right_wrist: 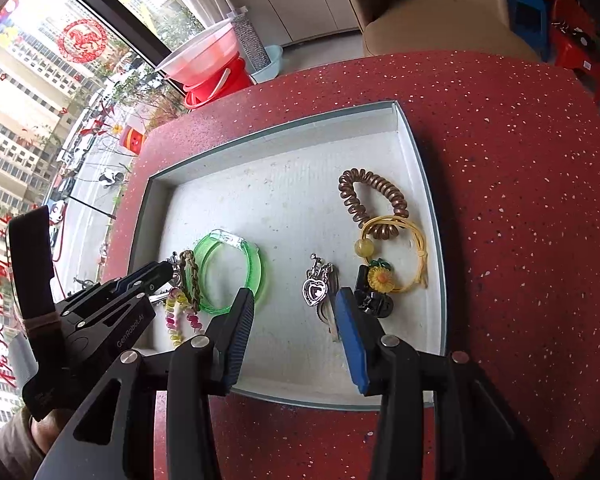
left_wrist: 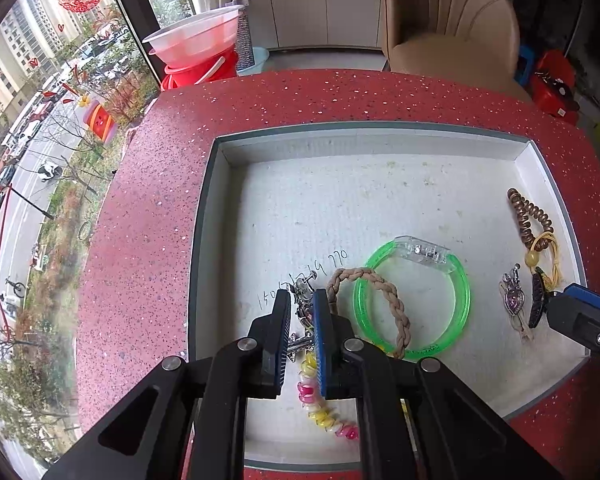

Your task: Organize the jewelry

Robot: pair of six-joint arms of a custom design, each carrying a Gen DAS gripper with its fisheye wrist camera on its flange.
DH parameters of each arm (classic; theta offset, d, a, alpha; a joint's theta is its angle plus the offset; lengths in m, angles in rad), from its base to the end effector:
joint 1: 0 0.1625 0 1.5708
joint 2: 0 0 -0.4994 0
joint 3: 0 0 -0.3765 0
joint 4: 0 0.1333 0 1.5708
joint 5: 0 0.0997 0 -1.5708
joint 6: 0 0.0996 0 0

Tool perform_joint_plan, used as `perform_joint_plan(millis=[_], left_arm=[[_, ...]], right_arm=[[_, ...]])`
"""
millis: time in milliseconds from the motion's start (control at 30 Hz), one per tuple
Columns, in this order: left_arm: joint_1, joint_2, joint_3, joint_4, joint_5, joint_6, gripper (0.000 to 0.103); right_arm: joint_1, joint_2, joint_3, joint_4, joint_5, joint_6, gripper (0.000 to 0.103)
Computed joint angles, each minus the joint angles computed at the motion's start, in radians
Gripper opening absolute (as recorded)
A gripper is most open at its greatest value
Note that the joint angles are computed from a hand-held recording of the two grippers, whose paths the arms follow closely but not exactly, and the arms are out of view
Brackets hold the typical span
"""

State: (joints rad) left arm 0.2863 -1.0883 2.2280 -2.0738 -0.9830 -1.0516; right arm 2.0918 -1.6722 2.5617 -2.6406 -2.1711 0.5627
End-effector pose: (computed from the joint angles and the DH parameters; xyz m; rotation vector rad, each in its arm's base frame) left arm -0.3496 -0.2994 0.1369 0.4989 2.2749 -0.3459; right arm 0.2158 -0.2213 0.3039 -0.1293 -2.6461 0.6278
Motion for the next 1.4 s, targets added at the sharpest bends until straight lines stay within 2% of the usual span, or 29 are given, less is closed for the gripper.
perform_joint_plan(millis=[233,267,300,333,367,467,600,667,733,800,867,967,1000,1167,1400], left_arm=[[-0.006,-0.03,0.006,0.006,0.003,0.004,0.031],[-0.007,-0.033,0.004,0.013,0.001,0.002,0.042],[-0.009,-0.036,0.002,0.024,-0.003,-0.004,0.088],[-0.016,-0.039,0.001,0.035,0.005,-0.014,0.103],[-0.028,-0.046,0.008,0.03,0.02,-0.016,0.103],[-0.042,-0.06,0.011,0.017,0.003,0.0,0.103],[-0.067,-0.065,0.009,0.049,0.007,-0.014,0.103],[-0.081,-0.059,-0.005,0.116,0.015,-0.045,0.103],[-0.095,-0.058,-0.011,0.163,0.022,-0.067,0.103],[-0.102,-0.069,-0.006,0.172,0.012,-0.075,0.103],[-0.109,-0.085,0.002,0.18,-0.003,-0.08,0.103],[-0.125,-0.099,0.006,0.202,-0.016,-0.091,0.103],[-0.127,-0.103,0.007,0.204,-0.021,-0.091,0.103],[-0.142,-0.142,0.034,0.186,-0.075,-0.099,0.103],[-0.201,-0.196,0.072,0.198,-0.079,-0.155,0.103]], right_arm=[[0.01,-0.032,-0.002,0.054,-0.013,0.026,0.046],[0.012,-0.036,-0.001,0.061,-0.015,0.03,0.046],[0.014,-0.04,-0.002,0.071,-0.017,0.035,0.046],[0.015,-0.044,-0.001,0.078,-0.018,0.04,0.046],[0.018,-0.046,-0.001,0.084,-0.02,0.047,0.046],[0.028,-0.05,-0.005,0.114,-0.029,0.068,0.046],[0.061,-0.046,-0.012,0.145,-0.054,0.088,0.055],[0.095,-0.037,-0.019,0.165,-0.085,0.102,0.061],[0.133,-0.027,-0.025,0.181,-0.122,0.124,0.074],[0.162,-0.021,-0.026,0.183,-0.147,0.146,0.082],[0.188,-0.017,-0.026,0.19,-0.168,0.172,0.085],[0.223,-0.01,-0.02,0.193,-0.191,0.206,0.101],[0.236,-0.007,-0.017,0.191,-0.197,0.219,0.103],[0.297,0.007,-0.008,0.215,-0.228,0.297,0.103],[0.395,0.022,-0.032,0.357,-0.276,0.452,0.103]])
